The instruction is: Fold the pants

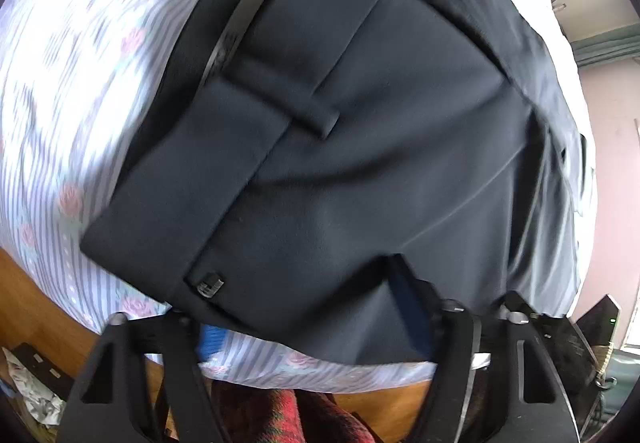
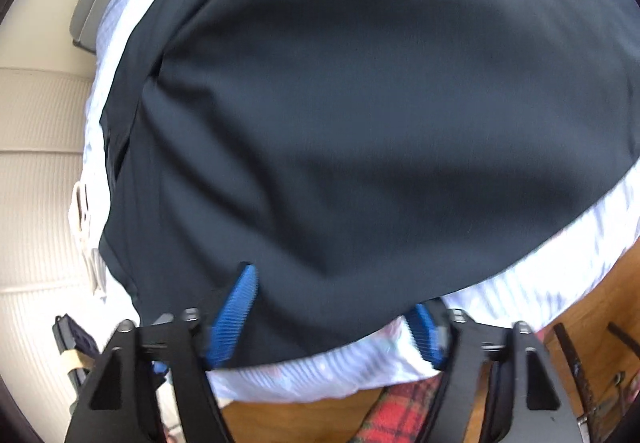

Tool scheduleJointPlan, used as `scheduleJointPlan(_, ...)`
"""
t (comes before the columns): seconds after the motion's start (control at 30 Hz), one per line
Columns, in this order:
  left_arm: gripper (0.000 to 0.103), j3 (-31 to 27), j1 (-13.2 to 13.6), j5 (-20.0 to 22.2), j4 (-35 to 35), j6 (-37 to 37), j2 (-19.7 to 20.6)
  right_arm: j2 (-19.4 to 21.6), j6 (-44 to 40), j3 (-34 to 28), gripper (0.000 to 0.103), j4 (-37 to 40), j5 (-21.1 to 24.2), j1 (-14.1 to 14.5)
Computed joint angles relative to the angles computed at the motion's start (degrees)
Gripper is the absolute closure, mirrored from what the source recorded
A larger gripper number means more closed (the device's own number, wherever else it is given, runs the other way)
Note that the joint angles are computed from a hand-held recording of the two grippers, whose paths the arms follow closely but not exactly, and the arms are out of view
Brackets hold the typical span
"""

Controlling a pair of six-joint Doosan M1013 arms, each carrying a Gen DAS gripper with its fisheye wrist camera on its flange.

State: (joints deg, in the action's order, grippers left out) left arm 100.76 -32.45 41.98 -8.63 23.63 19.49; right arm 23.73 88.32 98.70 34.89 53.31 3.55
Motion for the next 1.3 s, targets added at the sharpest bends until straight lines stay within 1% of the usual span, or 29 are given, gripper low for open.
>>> scheduleJointPlan(0.03, 0.055, -0.4, 0.3, 0.9, -0.5, 0.5, 0.0, 0.2, 1.2, -0.5, 0.053, -1.4, 0.1, 0.1)
scheduleJointPlan(0.07, 0.069, -0.7, 0.7, 1.9, -1.2, 1.3, -0.2, 0.4, 2.7, -1.3, 0.067, -3.3, 0.6, 0.2)
scheduleJointPlan(0.1, 0.076, -0.9, 1.0, 2.7, -1.7, 2.4, -0.6, 0.5, 3.9, -1.9, 0.077, -4.5, 1.2, 0.2)
scheduleJointPlan(0.13, 0.082, -1.1, 1.2, 2.9, -2.2, 3.7, -0.9, 0.5, 4.3, -2.3, 0.081, -5.1, 1.8, 0.1)
scheduleJointPlan(0.17, 0.084, -1.2, 1.5, 2.9, -3.3, 6.0, -1.4, 0.2, 4.2, -2.7, 0.087, -5.9, 2.0, 0.0)
scheduleJointPlan(0.2, 0.085, -1.9, 1.7, 3.6, -3.8, 7.5, -2.0, -0.2, 4.2, -3.2, 0.089, -7.2, 2.3, 0.1)
scheduleJointPlan(0.3, 0.088, -3.7, 1.6, 5.8, -2.3, 10.3, -3.5, -2.2, 3.6, -5.0, 0.09, -10.1, 2.9, 0.9)
scheduleJointPlan(0.37, 0.088, -4.9, 1.5, 5.7, -1.1, 10.6, -4.9, -3.7, 3.2, -6.6, 0.09, -11.4, 3.0, 1.1)
scheduleJointPlan(0.5, 0.089, -7.2, 2.1, 4.1, 4.2, 8.8, -7.6, -5.8, 2.4, -11.0, 0.09, -10.1, 2.2, 0.6)
scheduleJointPlan(0.57, 0.09, -10.0, 2.4, 3.9, 9.1, 7.5, -7.2, -5.6, 1.0, -13.3, 0.091, -9.5, 1.0, 0.8)
scheduleJointPlan(0.63, 0.09, -12.5, 3.8, 3.8, 11.7, 8.7, -5.9, -4.5, -0.4, -16.4, 0.091, -9.4, -1.0, 1.4)
scheduleJointPlan(0.7, 0.09, -14.8, 5.2, 3.7, 12.5, 9.7, -4.3, -2.3, -0.8, -20.3, 0.092, -10.2, -2.2, 2.0)
scheduleJointPlan(0.83, 0.09, -21.4, 7.9, 5.0, 14.4, 12.8, 0.9, 3.9, -1.3, -29.8, 0.092, -8.9, -0.7, 2.0)
scheduleJointPlan(0.87, 0.09, -22.8, 8.7, 5.3, 14.5, 13.5, 2.3, 5.2, -1.9, -31.4, 0.092, -8.8, -0.2, 2.1)
scheduleJointPlan(0.9, 0.09, -24.3, 9.6, 5.9, 13.8, 14.3, 3.8, 7.6, -1.4, -34.8, 0.092, -9.7, 1.1, 2.4)
scheduleJointPlan(1.0, 0.09, -28.2, 11.5, 7.6, 11.9, 16.4, 8.2, 12.9, -1.3, -42.2, 0.092, -11.7, 4.6, 3.1)
scheduleJointPlan(1.13, 0.09, -33.3, 13.8, 11.7, 8.9, 18.2, 14.0, 20.3, -1.5, -52.2, 0.092, -14.9, 9.9, 4.3)
scheduleJointPlan(1.23, 0.09, -36.2, 15.0, 14.8, 6.7, 19.3, 17.2, 26.1, -0.9, -60.4, 0.092, -17.7, 14.7, 5.3)
scheduleJointPlan(1.3, 0.09, -37.9, 15.5, 16.7, 5.8, 20.7, 19.0, 29.8, 0.4, -65.9, 0.092, -19.5, 19.3, 5.7)
